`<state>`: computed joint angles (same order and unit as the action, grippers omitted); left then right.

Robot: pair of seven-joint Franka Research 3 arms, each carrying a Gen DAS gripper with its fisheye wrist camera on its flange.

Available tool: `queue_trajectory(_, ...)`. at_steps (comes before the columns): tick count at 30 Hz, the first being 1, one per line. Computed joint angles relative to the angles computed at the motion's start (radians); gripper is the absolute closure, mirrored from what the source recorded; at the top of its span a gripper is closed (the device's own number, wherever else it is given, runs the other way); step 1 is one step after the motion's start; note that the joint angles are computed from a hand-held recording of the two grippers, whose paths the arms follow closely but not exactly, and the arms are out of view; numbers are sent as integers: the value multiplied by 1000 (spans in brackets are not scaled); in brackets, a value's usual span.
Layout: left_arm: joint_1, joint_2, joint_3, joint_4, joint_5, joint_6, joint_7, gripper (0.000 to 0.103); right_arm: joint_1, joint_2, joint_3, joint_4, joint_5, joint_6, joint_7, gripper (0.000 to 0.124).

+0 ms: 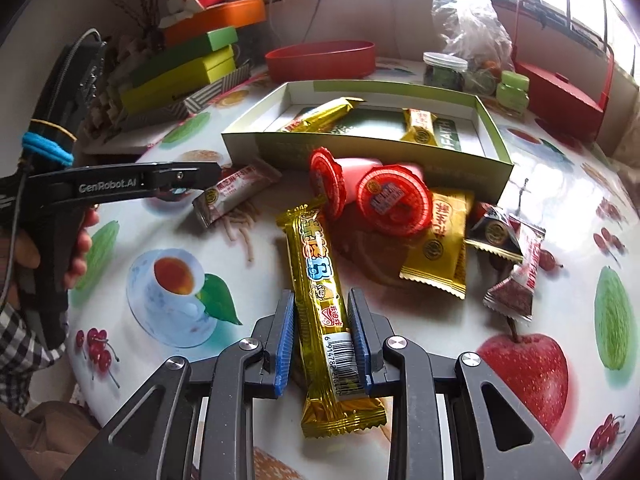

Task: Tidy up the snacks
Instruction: 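Grasp another long gold bar with the right tool, then grasp the red-white snack packet with the left tool while the right tool holds the gold bar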

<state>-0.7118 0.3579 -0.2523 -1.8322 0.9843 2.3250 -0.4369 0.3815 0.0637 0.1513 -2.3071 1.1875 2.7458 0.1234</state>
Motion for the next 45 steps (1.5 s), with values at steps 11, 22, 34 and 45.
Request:
queue_trajectory(11, 0, 24, 8, 34, -31, -13, 28, 55, -2, 0, -1, 2, 22, -14, -14, 98)
queue_trajectory(22, -3, 4, 6, 1, -24, -23, -41, 55, -8, 2, -4, 6, 44, -35, -33, 98)
queue_trajectory(34, 5, 3, 4, -12, -5, 9, -50, 68, -9, 1, -5, 5, 62, -39, -47, 98)
queue_trajectory(45, 0, 1, 3, -10, -7, -3, -42, 71, -9, 1, -5, 5, 61, -37, -47, 98)
